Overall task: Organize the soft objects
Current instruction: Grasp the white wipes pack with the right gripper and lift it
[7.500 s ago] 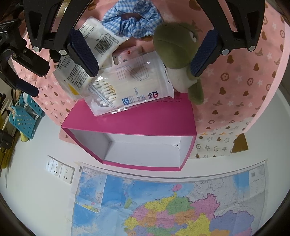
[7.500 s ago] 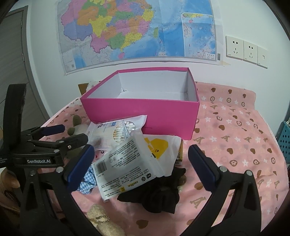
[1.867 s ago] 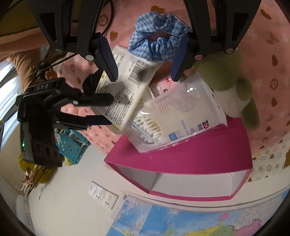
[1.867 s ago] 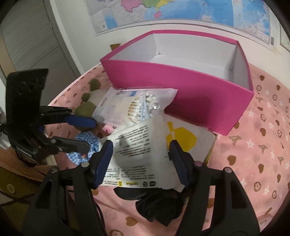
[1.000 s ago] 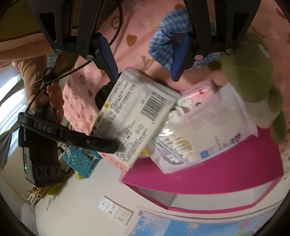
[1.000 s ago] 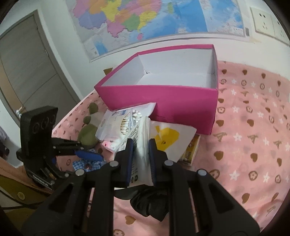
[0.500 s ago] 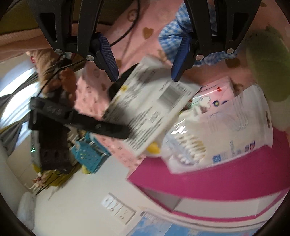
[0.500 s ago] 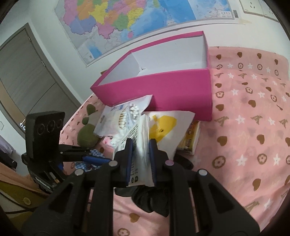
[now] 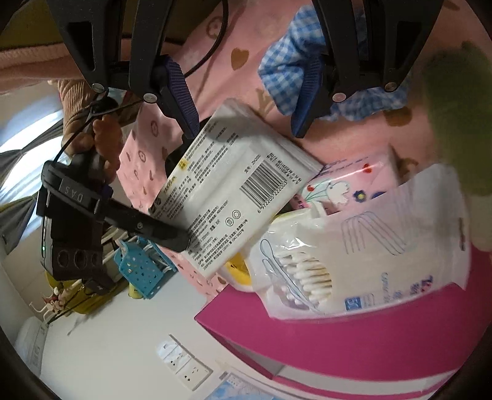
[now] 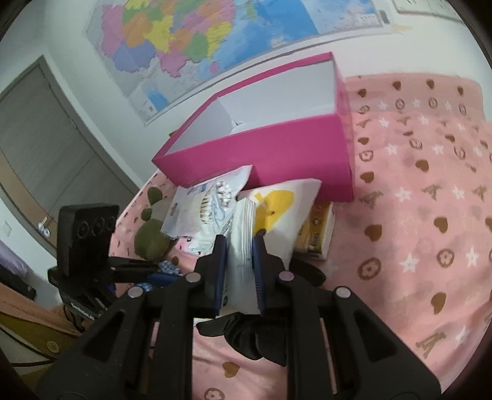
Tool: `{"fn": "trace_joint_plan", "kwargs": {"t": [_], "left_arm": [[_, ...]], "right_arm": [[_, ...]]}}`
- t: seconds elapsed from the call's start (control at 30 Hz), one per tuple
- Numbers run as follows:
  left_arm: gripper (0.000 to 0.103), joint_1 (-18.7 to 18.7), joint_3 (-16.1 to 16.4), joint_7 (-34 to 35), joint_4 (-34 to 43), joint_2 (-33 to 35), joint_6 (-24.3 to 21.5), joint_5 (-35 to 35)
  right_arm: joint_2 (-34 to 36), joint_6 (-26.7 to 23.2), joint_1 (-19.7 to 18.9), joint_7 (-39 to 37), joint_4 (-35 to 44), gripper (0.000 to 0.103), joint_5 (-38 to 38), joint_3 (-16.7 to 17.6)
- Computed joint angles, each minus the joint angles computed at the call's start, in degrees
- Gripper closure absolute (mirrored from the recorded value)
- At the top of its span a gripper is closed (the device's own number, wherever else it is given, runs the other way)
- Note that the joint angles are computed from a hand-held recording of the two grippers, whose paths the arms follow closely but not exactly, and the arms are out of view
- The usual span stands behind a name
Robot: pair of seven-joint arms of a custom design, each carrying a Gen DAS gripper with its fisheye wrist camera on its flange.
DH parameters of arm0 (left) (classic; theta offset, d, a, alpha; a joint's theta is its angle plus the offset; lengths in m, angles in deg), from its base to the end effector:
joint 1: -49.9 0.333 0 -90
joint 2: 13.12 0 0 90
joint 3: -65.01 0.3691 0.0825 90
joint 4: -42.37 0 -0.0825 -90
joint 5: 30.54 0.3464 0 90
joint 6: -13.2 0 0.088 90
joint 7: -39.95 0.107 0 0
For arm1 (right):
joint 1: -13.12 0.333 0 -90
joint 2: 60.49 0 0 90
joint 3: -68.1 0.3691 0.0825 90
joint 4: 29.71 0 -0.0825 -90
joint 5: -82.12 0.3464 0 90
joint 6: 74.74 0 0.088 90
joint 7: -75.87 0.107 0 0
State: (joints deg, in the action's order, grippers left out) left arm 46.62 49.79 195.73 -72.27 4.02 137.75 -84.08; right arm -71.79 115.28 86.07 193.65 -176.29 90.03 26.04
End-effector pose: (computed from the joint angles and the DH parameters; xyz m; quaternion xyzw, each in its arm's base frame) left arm 0.5484 -0.2040 0.3945 0.3226 -0.8603 0.3413 0.1983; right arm 0.4102 0.2068 0.5063 -0.5871 0.6808 -0.0393 0.4363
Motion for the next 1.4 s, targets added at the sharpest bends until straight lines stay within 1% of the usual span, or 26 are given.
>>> {"fn": "trace_joint_plan", "kwargs": {"t": [0.03,0.13,0.17,0.2,0.27,0.4,0.47,0.5,0.53,0.57,0.63,0.67,0.7,0.73,0.8,0.83,0.87,0.93,1.0,1.1,1.13,1.17,1.23,1.27,1.3,1.4], "left_arm": [[0.038,-0.1,-0.1,-0.2,0.4,0.3,-0.1,-0.1],[0.035,-0.1,-0.3,-1.2,1.4,1.0,-0.8,-0.3],[0.035,-0.1,-0.4,-1.5,1.5,1.0,-0.7,-0.7],[0.035,-0.1,-0.6,-1.1,1.0,0.8,-0.6,-1.2],[0.035,0.1,-0.6,-0.8,1.0,0.8,-1.4,-1.6],[0.035,0.4,-0.5,-0.9,1.0,0.6,-2.3,-2.8],[0.036,0.6,-0.4,-0.3,0.8,0.2,-2.6,-3.5],[0.038,1.2,-0.3,0.4,0.7,-0.2,-3.9,-4.1],[0.038,1.5,-0.2,1.2,0.4,-0.8,-4.7,-4.9],[0.038,1.7,-0.1,2.2,0.1,-1.5,-5.0,-5.7],[0.038,1.7,0.3,4.8,-1.0,-3.3,-4.7,-7.5],[0.038,1.5,0.6,5.3,-1.2,-3.7,-4.5,-7.9],[0.038,1.2,0.9,5.5,-1.3,-3.9,-4.2,-8.1],[0.038,1.0,1.2,5.4,-1.1,-3.7,-3.8,-7.9],[0.038,0.5,1.7,3.8,-0.8,-3.1,-2.6,-6.9],[0.038,0.5,1.8,3.0,-0.5,-2.5,-2.7,-6.3],[0.038,0.5,1.9,2.1,-0.2,-1.9,-3.0,-5.6],[0.038,0.3,1.6,1.4,0.0,-1.3,-2.2,-4.8],[0.038,0.1,1.3,0.7,0.2,-0.6,-1.7,-3.7],[0.038,-0.3,0.7,-0.1,1.0,0.5,-1.6,-2.0],[0.038,-0.4,0.4,-0.2,1.2,0.7,-1.5,-1.6],[0.038,-0.7,0.2,-0.5,1.6,1.2,-1.3,-1.2],[0.038,-0.8,-0.2,-1.3,2.2,1.9,-1.5,-0.4],[0.037,-0.9,-0.4,-1.6,2.5,2.2,-1.6,-0.2],[0.036,-0.8,-0.6,-1.6,2.6,2.2,-1.5,-0.3],[0.035,-0.8,-0.9,-2.2,2.8,2.3,-1.3,-0.2]], "right_arm": [[0.1,0.0,-0.8,0.3,-0.3,0.084,0.2,0.8],[-0.1,1.0,0.6,1.7,-1.3,0.083,0.0,-0.7],[-0.1,1.1,0.2,2.4,-1.5,0.083,-0.5,-0.5],[0.0,1.2,-1.0,3.2,-1.9,0.083,-0.8,0.5],[-0.4,1.6,0.2,4.6,-2.3,0.083,-2.2,-0.8],[-0.1,1.5,-1.7,6.5,-2.2,0.083,-4.0,1.0],[-0.1,2.0,-2.0,7.5,-2.1,0.084,-5.2,1.3],[0.0,1.9,-3.4,8.0,-1.9,0.085,-5.7,2.8],[-0.1,1.6,-3.6,8.3,-1.5,0.085,-6.5,3.0],[0.0,1.3,-3.6,8.4,-1.2,0.085,-6.9,3.2],[0.4,0.5,-5.3,7.8,-0.2,0.085,-7.2,5.3],[0.4,0.8,-4.1,7.3,0.1,0.085,-7.0,4.5],[0.3,1.6,-2.1,7.0,0.2,0.085,-7.2,2.7],[0.4,1.8,-2.1,7.1,0.6,0.085,-7.5,2.8],[0.8,1.9,-4.7,7.1,1.0,0.086,-8.2,5.3],[0.6,2.6,-4.5,7.5,0.9,0.086,-8.7,4.8],[0.6,2.8,-5.9,8.4,0.7,0.086,-9.5,5.9],[0.4,2.4,-13.6,8.7,-0.2,0.086,-8.7,12.8],[-0.1,3.4,-18.7,10.3,-1.9,0.086,-8.0,16.8],[-0.7,3.9,-23.0,12.8,-4.2,0.085,-7.8,19.8],[-0.7,4.0,-23.4,13.9,-4.8,0.085,-8.1,19.8],[-0.7,4.2,-22.3,15.1,-5.2,0.084,-9.0,18.3],[-0.6,6.4,-16.7,19.4,-6.6,0.083,-12.9,11.5],[-0.7,7.2,-15.4,20.2,-7.2,0.082,-13.5,9.8],[-0.4,7.6,-15.5,21.2,-7.6,0.082,-14.2,9.6],[0.0,9.9,-11.1,26.5,-8.7,0.08,-19.3,3.2]]}}
